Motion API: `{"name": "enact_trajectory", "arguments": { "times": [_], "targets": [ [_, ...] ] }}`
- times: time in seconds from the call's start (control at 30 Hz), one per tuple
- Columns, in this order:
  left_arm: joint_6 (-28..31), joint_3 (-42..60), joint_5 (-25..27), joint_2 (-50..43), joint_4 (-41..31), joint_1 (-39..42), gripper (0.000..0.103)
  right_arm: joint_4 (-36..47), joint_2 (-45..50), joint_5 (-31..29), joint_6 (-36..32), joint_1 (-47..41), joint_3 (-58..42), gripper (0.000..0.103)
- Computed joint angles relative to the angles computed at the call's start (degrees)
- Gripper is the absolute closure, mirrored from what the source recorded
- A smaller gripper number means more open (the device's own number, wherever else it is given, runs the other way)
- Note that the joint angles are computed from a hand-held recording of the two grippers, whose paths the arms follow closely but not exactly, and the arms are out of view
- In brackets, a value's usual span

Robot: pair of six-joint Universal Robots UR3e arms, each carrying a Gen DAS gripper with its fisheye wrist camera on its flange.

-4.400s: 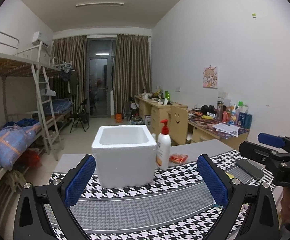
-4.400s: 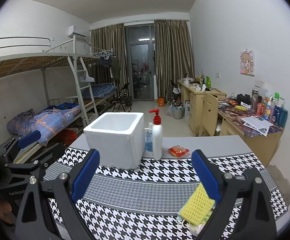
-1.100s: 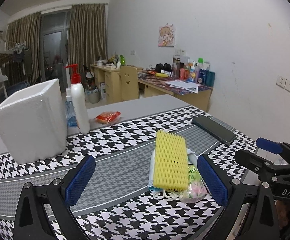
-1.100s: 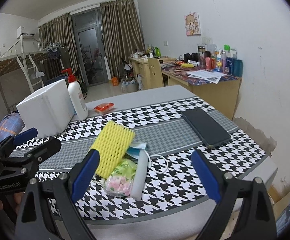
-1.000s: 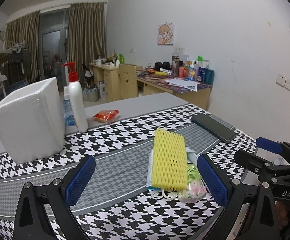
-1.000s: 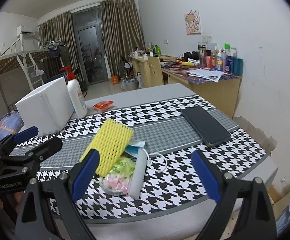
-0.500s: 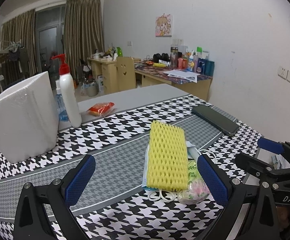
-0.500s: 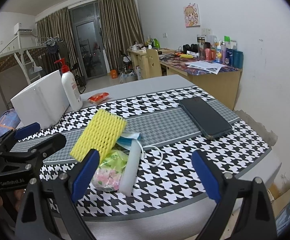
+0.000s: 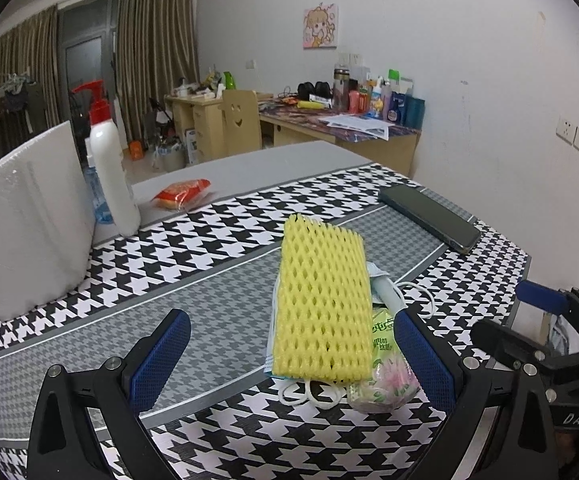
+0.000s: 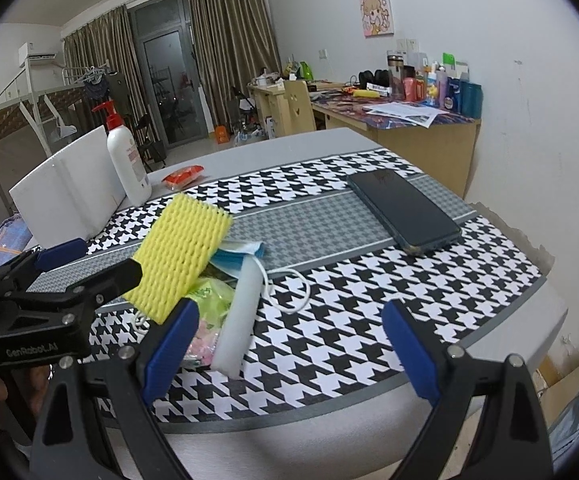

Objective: Organize soft objects
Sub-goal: 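Move both open tools over the yellow mesh foam sleeve on the table, then close the left tool on the yellow mesh foam sleeve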

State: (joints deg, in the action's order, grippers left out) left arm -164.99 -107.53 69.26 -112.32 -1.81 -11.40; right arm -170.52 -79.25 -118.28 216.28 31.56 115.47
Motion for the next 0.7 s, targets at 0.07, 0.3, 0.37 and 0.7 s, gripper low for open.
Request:
{"name": "enact_trajectory", "arguments": {
  "times": [0.07, 0.3, 0.37, 0.7],
  "targets": [
    [-0.08, 1.06, -0.3, -0.72, -1.19, -0.05, 0.001, -0.09, 0.13, 0.41, 0.08, -0.1, 0.29, 0.008],
    [0.65, 4.5, -0.72, -3.65, -4.24, -0.57, 0.013, 0.41, 0.65, 2.05, 0.06, -1.09, 0.5, 0.008],
    [1.03, 5.38, -0.54, -4.43, -4.96, -0.89, 0.019, 0.58, 0.95, 2.46, -0.22, -1.2, 0.22, 0.008],
    [2.61, 7.02, -1.3, -6.4, -6.4, -1.11, 0.04, 2.05, 2.72, 3.6, -1.1, -1.6, -1.55, 0.008]
  ]
}}
